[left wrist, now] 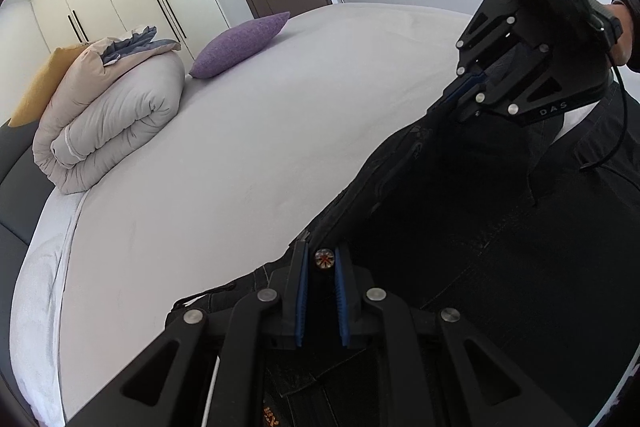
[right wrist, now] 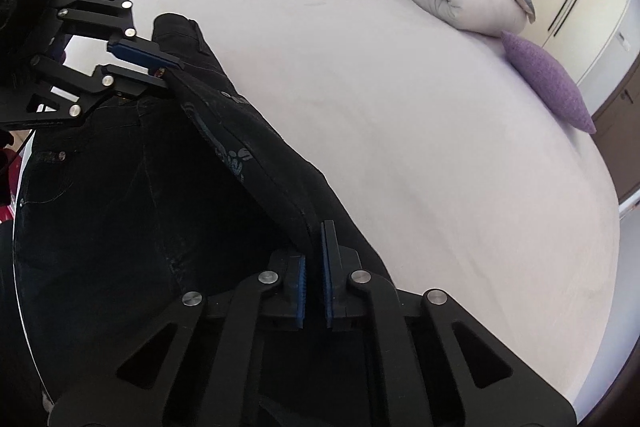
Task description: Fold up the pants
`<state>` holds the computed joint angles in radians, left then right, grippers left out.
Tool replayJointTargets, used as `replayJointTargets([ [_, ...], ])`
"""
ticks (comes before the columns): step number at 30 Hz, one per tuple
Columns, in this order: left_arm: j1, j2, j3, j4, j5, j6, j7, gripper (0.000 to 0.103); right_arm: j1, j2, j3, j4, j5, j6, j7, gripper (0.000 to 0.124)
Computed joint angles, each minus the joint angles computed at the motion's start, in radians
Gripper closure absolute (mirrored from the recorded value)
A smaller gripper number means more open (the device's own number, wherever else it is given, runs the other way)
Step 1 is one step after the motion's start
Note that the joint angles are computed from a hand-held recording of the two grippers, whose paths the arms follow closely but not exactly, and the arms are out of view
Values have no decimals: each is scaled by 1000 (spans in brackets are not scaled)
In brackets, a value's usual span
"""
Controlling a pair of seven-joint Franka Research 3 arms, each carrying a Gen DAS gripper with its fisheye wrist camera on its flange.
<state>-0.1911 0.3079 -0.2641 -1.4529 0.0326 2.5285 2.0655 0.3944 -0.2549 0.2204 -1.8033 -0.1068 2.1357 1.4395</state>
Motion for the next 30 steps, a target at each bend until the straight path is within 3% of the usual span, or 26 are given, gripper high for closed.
replayJointTargets([
  [3,17,-66,-9,-84,-31,25,27,90,14,-83,35,-69,-109,26,-83,120],
  [9,16,-243,0,-323,-80,78,119,90,53,-179,218,-271,-506,115,-297,121],
  [19,-69,-472,65,-639,-99,78,215,90,151,-259,302,-421,-574,118,-422,121],
  [24,-97,-523,94,-695,-104,53,246,90,197,-264,330,-413,-526,68,-472,121],
  [30,-105,-564,117,-732,-100,13,275,90,219,-224,373,-364,-510,25,-428,121],
])
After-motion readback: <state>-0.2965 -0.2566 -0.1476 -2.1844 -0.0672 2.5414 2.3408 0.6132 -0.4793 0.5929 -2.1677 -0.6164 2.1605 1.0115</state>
